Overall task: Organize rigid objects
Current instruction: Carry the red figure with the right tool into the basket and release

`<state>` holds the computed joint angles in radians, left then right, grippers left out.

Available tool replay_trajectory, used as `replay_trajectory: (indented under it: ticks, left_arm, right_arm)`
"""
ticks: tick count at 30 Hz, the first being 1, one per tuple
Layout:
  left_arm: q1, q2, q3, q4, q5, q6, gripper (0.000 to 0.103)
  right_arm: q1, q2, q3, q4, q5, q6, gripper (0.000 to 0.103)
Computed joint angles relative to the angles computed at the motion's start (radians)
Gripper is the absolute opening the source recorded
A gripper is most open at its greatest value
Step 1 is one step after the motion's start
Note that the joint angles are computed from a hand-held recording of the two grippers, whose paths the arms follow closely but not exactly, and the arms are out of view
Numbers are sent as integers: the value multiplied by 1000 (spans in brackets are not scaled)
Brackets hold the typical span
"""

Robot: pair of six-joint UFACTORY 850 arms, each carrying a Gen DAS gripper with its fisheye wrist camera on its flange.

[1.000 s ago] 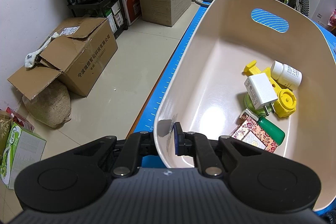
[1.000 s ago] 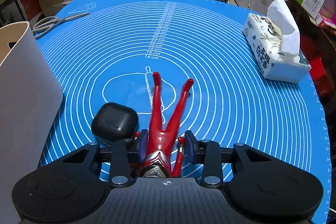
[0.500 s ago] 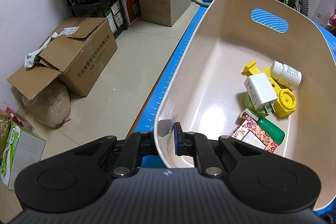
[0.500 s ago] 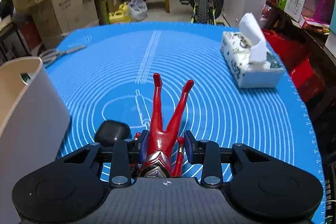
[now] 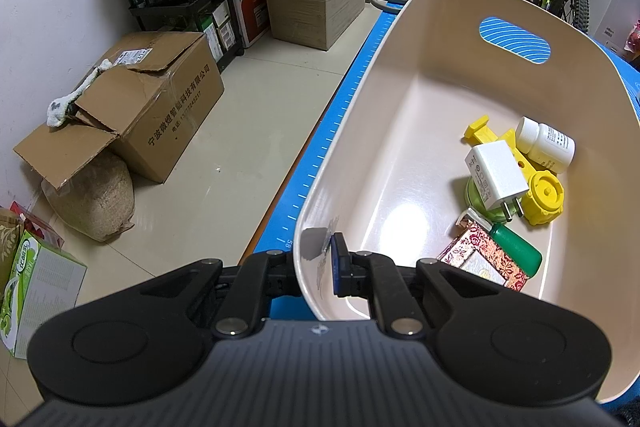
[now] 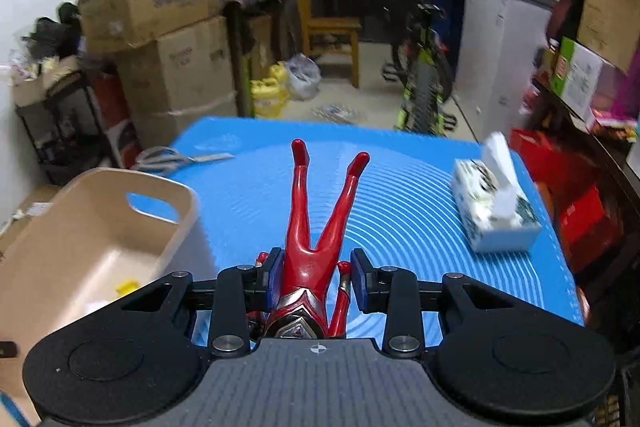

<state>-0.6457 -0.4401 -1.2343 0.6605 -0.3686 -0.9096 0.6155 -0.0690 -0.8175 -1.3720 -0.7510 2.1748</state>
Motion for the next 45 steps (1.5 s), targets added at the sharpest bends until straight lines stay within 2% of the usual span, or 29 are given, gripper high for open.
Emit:
replay_trajectory:
  ticks: [7, 13, 18, 25, 30, 35, 40, 45]
  left_arm:
    - [0, 0, 0, 2, 0, -2, 14]
    - [0, 0, 0, 2, 0, -1, 14]
    - [0, 0, 0, 1, 0, -1, 14]
    - [2, 0, 2, 1, 5, 1, 14]
    - [2, -1, 2, 2, 4, 0, 14]
    - [2, -1, 1, 4, 2, 1, 14]
    - [-7, -8, -2, 30, -6, -31, 14]
    - [-11, -11, -6, 33, -9, -37, 14]
  right_arm:
    - [45, -20, -73, -65, 8, -6, 42]
    - [58, -79, -155, -72, 71, -47, 42]
    - [64, -181, -256, -19, 153, -161, 42]
    - [52, -319, -379, 213, 259, -410, 42]
    - [48, -392, -453, 423, 272, -645, 42]
    - [39, -453, -519, 635, 249, -876, 43]
    - [30, -458, -535, 752, 238, -982, 44]
    - [29, -417, -488, 672, 292, -891, 60]
